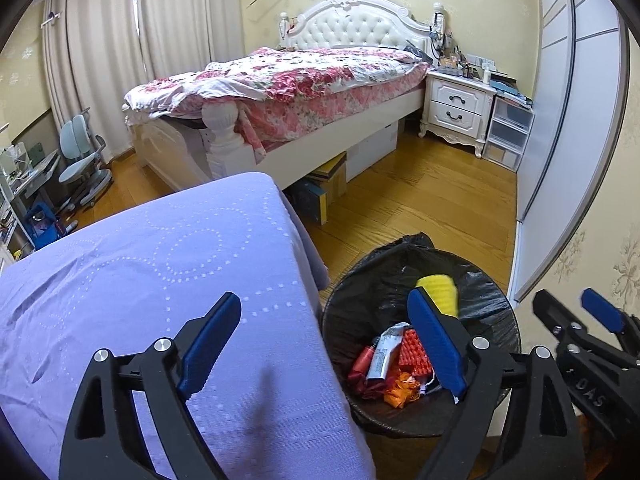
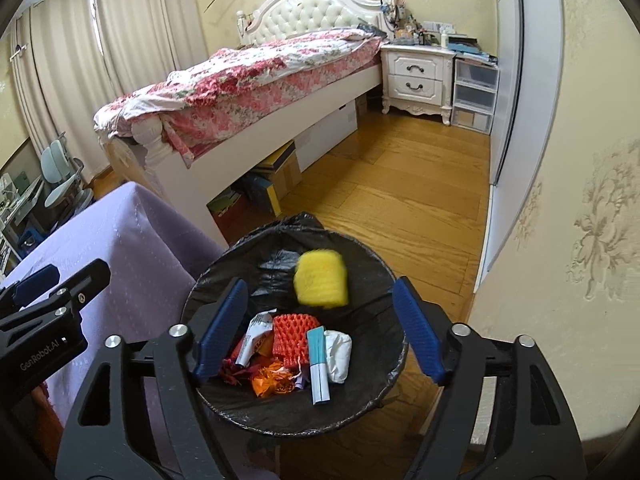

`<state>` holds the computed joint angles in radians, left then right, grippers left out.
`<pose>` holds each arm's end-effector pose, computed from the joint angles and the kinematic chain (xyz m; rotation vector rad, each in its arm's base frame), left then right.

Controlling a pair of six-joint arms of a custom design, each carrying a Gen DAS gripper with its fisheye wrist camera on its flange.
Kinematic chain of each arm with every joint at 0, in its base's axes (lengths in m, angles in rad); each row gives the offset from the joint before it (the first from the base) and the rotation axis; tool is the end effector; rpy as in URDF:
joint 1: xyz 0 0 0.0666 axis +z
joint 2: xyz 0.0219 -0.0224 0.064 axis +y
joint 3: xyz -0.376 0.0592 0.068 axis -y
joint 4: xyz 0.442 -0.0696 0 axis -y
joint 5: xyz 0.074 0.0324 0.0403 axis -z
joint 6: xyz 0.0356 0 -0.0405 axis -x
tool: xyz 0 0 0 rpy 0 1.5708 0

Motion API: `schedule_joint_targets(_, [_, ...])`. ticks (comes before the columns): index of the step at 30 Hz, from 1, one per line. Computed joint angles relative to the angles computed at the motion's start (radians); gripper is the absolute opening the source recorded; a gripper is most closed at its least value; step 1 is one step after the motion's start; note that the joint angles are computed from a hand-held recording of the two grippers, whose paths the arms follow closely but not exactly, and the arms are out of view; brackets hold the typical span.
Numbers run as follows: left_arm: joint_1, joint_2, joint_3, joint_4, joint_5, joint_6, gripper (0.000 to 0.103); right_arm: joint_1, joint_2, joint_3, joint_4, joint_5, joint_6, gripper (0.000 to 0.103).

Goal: Collect trash

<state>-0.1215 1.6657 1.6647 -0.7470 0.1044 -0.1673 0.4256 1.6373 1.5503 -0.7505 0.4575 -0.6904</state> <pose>0.6420 -0.0825 0.4235 0.3854 2.2835 -0.0978 0.5767 0.2437 0.3840 0.5055 2.2442 0.0133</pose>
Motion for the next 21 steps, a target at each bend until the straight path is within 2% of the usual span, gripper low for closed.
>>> schedule_joint_targets(4, [0.01, -0.018, -0.017, 0.02, -0.015, 0.01, 0.088, 0.012, -0.024, -0.021, 0.018, 0.043, -0.02, 0.09])
schedule_joint_targets(7, [0.016, -0.034, -0.034, 0.039, -0.021, 0.007, 0.089, 0.025, -0.039, -0.023, 0.014, 0.081, -0.026, 0.093])
schedule_joint_targets(11, [0.023, -0.059, -0.058, 0.06, -0.03, 0.011, 0.09, 0.036, -0.06, -0.026, 0.003, 0.118, -0.022, 0.094])
schedule_joint_targets(21, [0.056, -0.136, -0.128, 0.077, -0.015, -0.008, 0.092, 0.07, -0.091, -0.019, -0.067, 0.128, -0.045, 0.095])
